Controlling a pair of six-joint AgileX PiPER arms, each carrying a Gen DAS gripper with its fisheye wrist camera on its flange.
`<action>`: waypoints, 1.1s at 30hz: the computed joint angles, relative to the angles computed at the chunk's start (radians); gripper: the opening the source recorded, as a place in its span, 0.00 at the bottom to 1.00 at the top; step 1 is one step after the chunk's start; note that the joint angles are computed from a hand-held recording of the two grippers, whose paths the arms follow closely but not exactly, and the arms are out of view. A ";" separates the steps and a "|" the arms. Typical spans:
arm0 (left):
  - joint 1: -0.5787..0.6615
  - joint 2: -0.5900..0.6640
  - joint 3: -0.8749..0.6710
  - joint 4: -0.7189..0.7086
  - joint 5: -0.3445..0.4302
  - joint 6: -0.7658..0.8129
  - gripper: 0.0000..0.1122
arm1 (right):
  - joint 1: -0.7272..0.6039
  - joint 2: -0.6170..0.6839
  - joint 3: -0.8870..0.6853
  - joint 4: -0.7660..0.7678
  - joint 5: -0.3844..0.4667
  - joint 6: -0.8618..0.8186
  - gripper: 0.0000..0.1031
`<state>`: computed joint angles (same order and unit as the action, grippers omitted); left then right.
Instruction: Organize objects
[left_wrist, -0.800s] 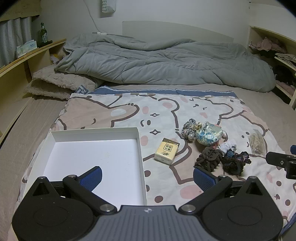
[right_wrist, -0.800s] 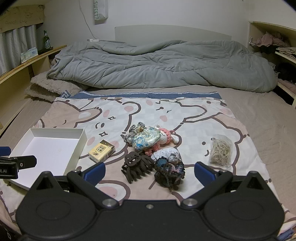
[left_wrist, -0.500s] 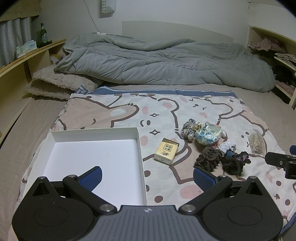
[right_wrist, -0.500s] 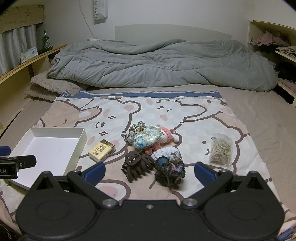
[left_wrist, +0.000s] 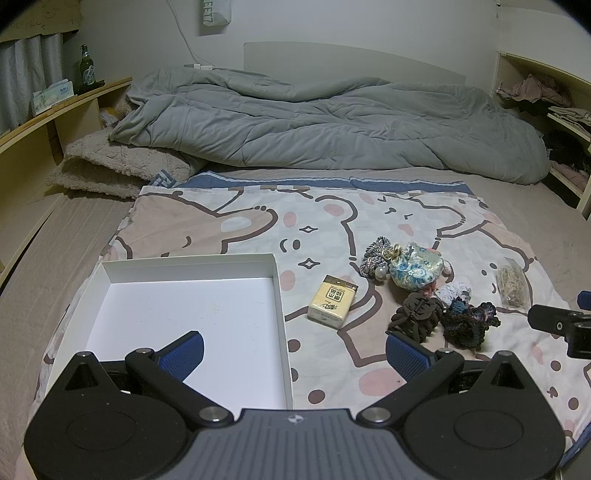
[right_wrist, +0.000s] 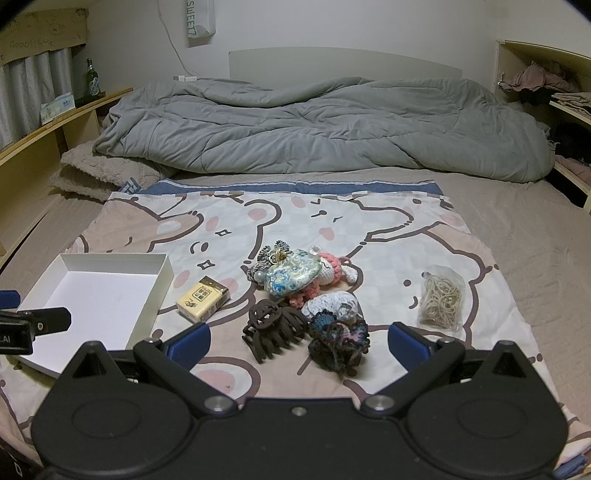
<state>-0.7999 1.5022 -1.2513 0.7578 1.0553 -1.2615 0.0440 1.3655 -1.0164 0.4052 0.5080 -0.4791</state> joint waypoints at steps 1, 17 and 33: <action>0.000 0.000 0.000 0.000 0.000 0.000 0.92 | 0.000 0.000 0.000 0.000 0.000 0.000 1.00; -0.002 0.004 -0.002 0.001 0.001 -0.003 0.92 | 0.001 0.000 -0.003 -0.006 0.003 0.008 1.00; -0.006 0.006 -0.003 0.001 0.002 -0.006 0.92 | 0.000 0.002 0.007 0.002 -0.003 0.000 1.00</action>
<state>-0.8058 1.5086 -1.2548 0.7587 1.0577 -1.2674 0.0435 1.3675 -1.0090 0.4069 0.5053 -0.4786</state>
